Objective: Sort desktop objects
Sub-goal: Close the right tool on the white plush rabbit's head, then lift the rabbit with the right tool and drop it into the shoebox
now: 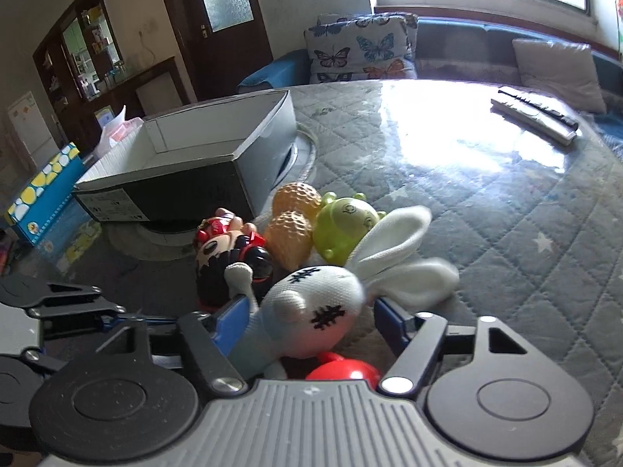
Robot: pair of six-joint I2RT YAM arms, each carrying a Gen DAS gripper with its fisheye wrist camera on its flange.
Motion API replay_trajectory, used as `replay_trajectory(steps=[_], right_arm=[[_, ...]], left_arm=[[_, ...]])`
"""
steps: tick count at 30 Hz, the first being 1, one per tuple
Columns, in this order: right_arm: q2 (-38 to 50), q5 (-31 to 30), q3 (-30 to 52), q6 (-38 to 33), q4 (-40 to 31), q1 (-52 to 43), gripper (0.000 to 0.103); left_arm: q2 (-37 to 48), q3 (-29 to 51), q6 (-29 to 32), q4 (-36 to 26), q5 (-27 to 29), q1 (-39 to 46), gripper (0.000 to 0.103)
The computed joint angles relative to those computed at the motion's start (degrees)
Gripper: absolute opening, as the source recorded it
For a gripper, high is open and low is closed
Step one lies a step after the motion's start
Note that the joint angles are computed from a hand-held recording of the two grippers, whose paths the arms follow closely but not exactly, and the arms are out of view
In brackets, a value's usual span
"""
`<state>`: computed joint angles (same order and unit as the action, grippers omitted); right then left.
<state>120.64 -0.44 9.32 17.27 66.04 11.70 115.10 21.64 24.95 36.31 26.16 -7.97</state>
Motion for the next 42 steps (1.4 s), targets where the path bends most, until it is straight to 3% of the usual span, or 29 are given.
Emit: replay_trajectory(steps=[7, 13, 18, 22, 31, 37, 42], right_arm=[[-0.1, -3.9, 0.3, 0.5, -0.5, -2.4, 0.063], [0.1, -5.1, 1.0, 0.6, -1.3, -3.2, 0.064], [1.1, -6.8, 1.8, 1.4, -0.9, -4.6, 0.063], [1.2, -7.0, 1.1, 1.5, 0.4, -4.7, 0.054], [-5.0, -7.1, -4.0, 3.1, 3.8, -3.3, 0.048], [-15.4, -6.9, -2.5, 4.4, -2.8, -0.4, 0.048], [-20.0, -8.4, 4.4, 5.5, -10.3, 0.8, 0.048]], left_arm=[[-0.8, 1.5, 1.2, -5.4, 3.3, 0.6, 0.043], [0.6, 1.5, 0.9, -3.6, 2.4, -0.8, 0.042], [1.3, 2.2, 1.5, -3.9, 3.8, -0.1, 0.029], [1.6, 1.6, 3.1, -3.5, 5.2, 1.2, 0.025], [-3.9, -1.4, 6.1, -4.9, 9.1, 5.8, 0.023], [-12.4, -1.9, 8.3, -9.7, 13.3, 12.9, 0.023], [-16.4, 1.2, 7.1, -12.1, 14.8, 17.2, 0.023]])
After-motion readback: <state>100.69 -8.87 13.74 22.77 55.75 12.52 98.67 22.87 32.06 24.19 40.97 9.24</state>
